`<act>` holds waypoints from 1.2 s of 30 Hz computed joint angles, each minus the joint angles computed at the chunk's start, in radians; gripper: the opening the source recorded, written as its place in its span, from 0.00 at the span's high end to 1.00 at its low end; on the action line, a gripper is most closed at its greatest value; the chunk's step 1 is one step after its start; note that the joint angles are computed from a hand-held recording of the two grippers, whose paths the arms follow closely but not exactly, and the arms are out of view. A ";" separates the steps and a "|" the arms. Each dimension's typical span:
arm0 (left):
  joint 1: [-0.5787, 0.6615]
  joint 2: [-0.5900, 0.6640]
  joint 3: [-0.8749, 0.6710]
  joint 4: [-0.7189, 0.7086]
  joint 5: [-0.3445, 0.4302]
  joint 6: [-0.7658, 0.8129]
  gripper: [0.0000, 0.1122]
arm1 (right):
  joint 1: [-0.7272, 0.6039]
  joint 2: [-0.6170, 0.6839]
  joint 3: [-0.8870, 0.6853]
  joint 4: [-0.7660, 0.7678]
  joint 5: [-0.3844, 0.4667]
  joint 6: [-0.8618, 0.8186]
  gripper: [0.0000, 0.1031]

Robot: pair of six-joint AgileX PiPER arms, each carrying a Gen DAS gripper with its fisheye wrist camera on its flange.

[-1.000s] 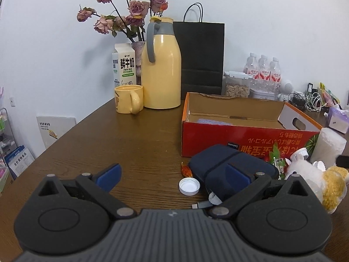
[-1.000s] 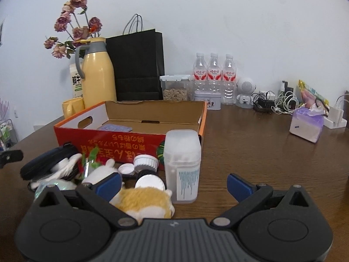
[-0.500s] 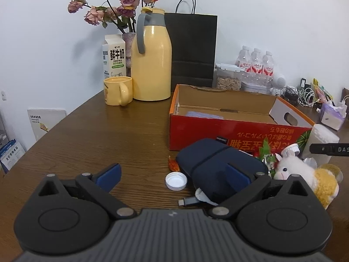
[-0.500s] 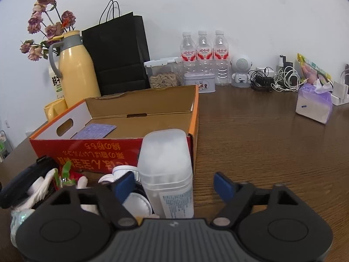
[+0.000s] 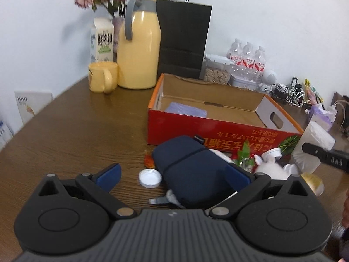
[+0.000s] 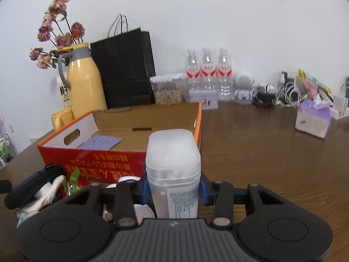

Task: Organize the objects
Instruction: 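Grasp the navy zippered pouch with the left tool while the right tool holds the container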

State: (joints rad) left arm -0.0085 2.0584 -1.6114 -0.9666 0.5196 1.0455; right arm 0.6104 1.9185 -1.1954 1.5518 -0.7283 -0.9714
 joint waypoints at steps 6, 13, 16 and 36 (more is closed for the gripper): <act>-0.041 0.119 -0.269 0.316 0.173 -0.440 0.08 | 0.034 -0.030 0.041 -0.055 -0.039 0.037 0.60; -0.088 0.269 -0.549 0.531 0.341 -0.765 0.08 | 0.050 -0.046 0.064 -0.094 -0.041 0.065 0.60; -0.088 0.314 -0.620 0.548 0.397 -0.834 0.09 | 0.054 -0.045 0.070 -0.103 -0.035 0.076 0.60; -0.013 0.183 -0.351 0.273 0.253 -0.532 0.41 | 0.078 -0.042 0.075 -0.105 -0.036 0.087 0.60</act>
State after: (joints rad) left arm -0.0211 2.2419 -1.9619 -0.6935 0.7723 0.5136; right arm 0.6883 1.8764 -1.1206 1.4465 -0.7640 -0.8848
